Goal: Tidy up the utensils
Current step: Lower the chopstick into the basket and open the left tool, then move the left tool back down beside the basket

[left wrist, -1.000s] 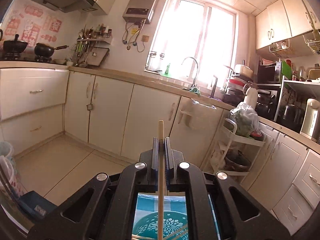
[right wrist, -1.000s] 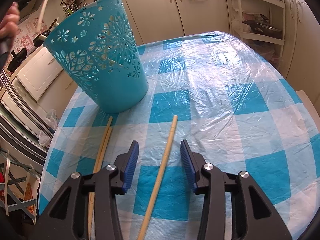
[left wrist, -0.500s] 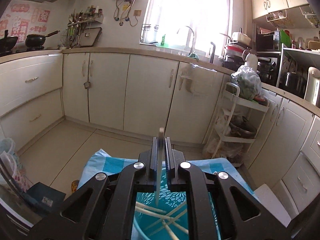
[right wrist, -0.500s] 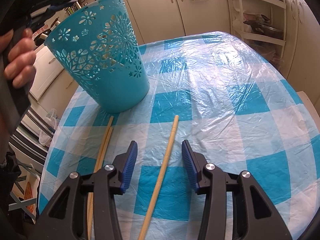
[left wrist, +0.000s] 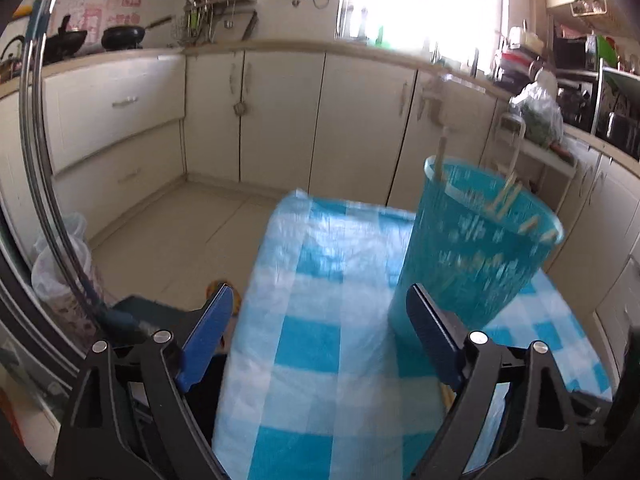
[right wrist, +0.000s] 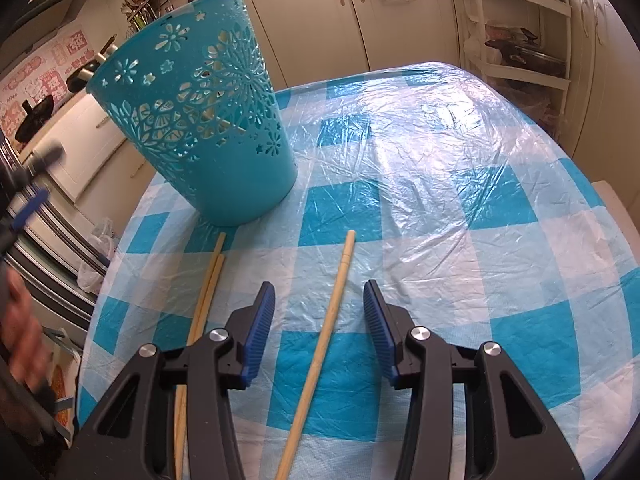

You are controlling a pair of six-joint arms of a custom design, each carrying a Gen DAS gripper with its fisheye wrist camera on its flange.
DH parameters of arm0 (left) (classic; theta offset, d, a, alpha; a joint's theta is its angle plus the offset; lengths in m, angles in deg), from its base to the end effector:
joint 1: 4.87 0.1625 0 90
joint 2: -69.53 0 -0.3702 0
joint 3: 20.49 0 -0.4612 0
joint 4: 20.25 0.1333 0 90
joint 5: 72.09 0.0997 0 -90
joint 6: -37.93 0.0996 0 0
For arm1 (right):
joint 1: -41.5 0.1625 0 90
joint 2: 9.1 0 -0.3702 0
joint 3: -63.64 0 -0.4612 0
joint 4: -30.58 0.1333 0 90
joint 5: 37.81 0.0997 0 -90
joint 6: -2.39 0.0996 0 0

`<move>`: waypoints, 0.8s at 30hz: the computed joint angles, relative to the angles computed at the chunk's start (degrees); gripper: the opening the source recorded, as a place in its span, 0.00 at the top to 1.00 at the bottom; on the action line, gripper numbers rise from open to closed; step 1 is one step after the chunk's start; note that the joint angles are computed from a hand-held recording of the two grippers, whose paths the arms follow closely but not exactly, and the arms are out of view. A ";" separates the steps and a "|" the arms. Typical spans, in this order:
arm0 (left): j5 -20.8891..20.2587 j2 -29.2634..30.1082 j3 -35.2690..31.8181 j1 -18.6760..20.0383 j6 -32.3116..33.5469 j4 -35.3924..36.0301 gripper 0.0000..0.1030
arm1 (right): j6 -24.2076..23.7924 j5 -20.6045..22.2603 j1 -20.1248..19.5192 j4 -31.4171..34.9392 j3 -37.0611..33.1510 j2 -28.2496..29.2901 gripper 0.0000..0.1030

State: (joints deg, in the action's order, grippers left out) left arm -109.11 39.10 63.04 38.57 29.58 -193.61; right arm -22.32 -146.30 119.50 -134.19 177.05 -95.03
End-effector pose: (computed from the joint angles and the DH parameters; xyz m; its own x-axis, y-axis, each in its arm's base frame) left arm -0.3710 -0.6444 -0.0204 -0.7897 0.0726 -0.6091 0.5180 0.6109 -0.5987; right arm -0.0195 -0.5811 0.3281 -0.8577 0.1088 0.5026 -0.2394 0.7804 -0.5776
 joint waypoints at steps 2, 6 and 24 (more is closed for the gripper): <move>-2.10 -0.31 1.04 1.01 -4.01 4.62 0.18 | -1.23 -2.79 1.01 -1.03 -0.37 1.08 0.56; -6.16 0.51 -0.69 2.42 -8.08 13.73 0.18 | -3.68 -8.66 2.81 -3.65 -1.61 3.81 0.62; -5.21 3.32 -6.45 2.73 -11.17 27.76 0.11 | -7.42 -8.98 2.89 1.43 -1.18 2.07 0.94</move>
